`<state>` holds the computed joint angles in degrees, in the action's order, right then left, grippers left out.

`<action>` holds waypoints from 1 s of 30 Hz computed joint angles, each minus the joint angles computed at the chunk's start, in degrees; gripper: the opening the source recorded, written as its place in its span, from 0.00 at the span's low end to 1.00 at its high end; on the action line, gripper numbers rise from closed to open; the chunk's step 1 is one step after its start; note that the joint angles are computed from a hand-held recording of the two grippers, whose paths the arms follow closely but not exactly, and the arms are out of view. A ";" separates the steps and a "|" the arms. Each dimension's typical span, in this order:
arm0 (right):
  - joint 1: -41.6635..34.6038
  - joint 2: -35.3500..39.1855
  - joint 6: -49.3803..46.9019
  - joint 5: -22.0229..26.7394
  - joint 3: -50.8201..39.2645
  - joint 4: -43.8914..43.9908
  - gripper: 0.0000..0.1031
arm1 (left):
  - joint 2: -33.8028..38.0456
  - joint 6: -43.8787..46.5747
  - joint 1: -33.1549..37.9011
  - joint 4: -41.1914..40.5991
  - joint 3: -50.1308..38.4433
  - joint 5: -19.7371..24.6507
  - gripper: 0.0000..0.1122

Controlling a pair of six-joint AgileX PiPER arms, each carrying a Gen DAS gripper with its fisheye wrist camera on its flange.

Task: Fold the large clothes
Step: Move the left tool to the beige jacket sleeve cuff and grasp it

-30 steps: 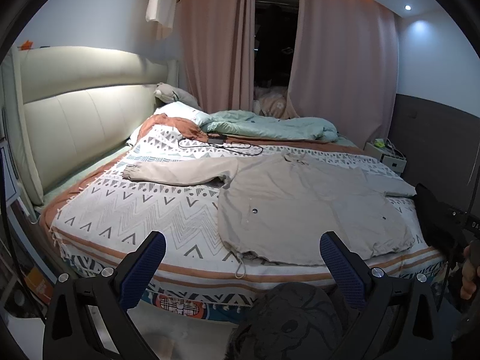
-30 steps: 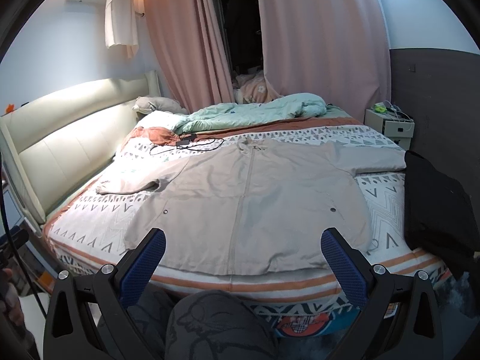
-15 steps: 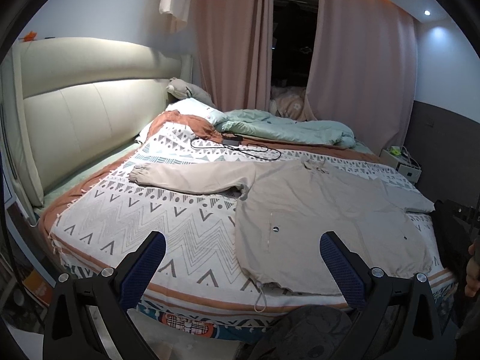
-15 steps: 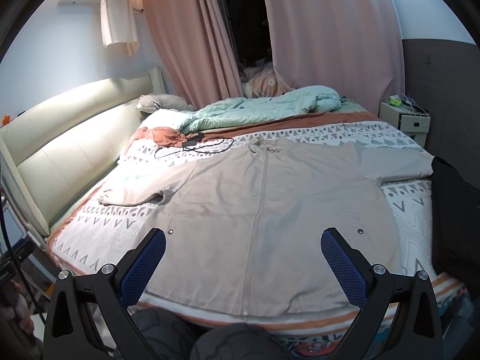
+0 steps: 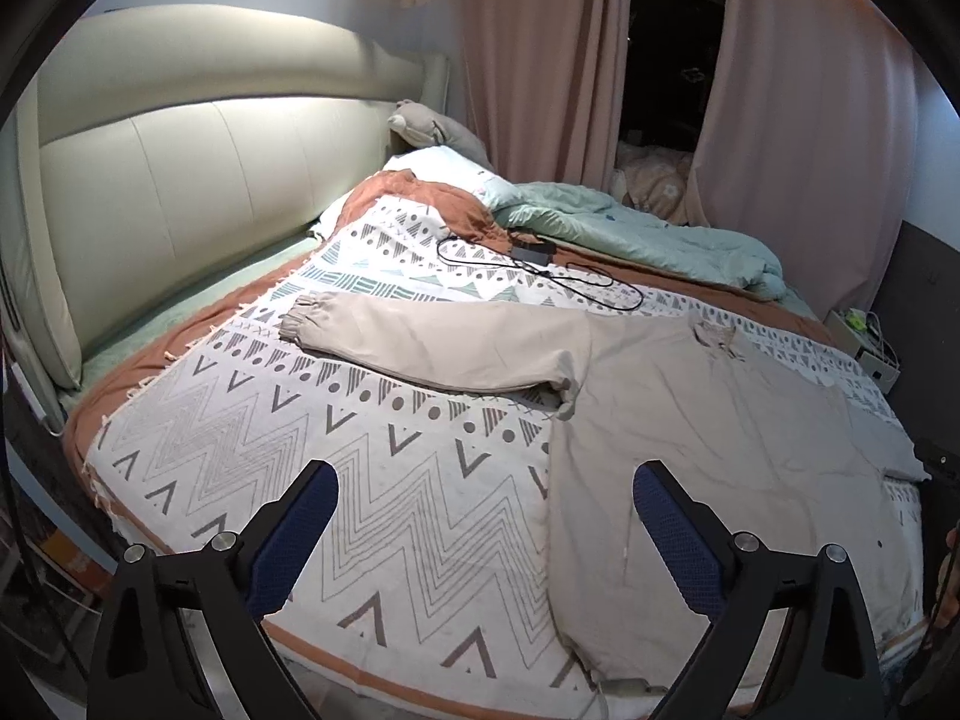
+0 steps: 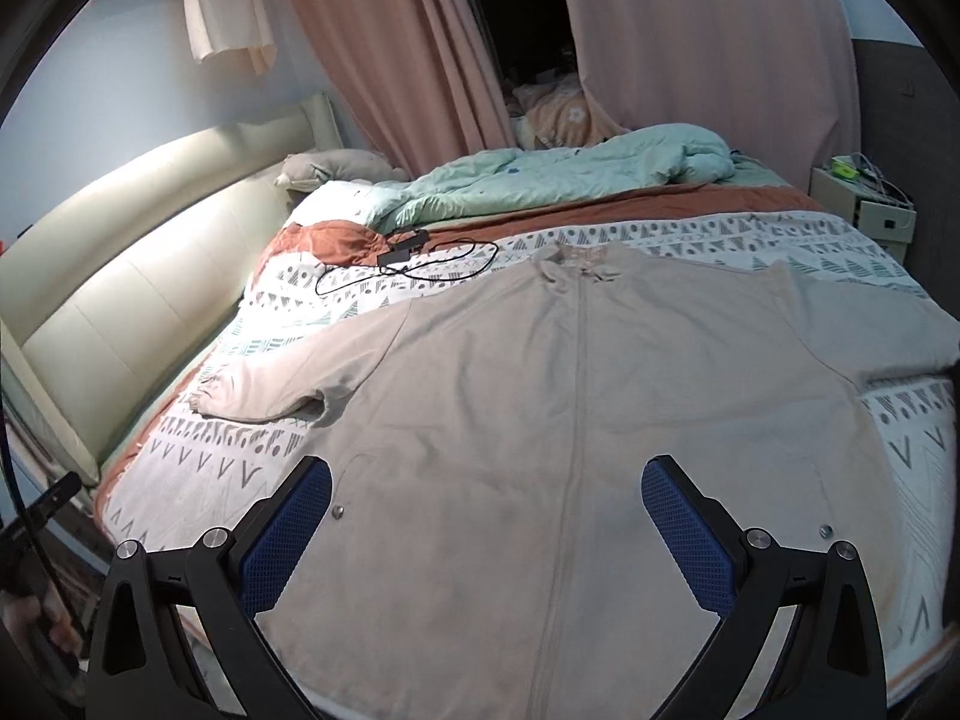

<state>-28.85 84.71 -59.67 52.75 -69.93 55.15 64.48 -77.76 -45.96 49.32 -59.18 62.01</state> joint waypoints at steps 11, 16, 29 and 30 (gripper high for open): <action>13.81 18.13 11.50 -7.15 -16.18 -8.78 1.00 | 11.43 21.81 32.14 -18.52 -3.53 -23.07 0.78; 17.71 27.39 17.65 -5.16 -27.25 -13.93 0.97 | 19.98 32.44 43.01 -27.79 -8.41 -28.40 0.70; 26.28 52.14 34.39 4.28 -61.67 -27.25 0.70 | 48.34 49.00 58.09 -46.36 -31.30 -29.58 0.58; 26.73 54.04 35.35 5.65 -64.70 -27.60 0.67 | 50.95 49.25 58.66 -46.59 -34.18 -28.56 0.58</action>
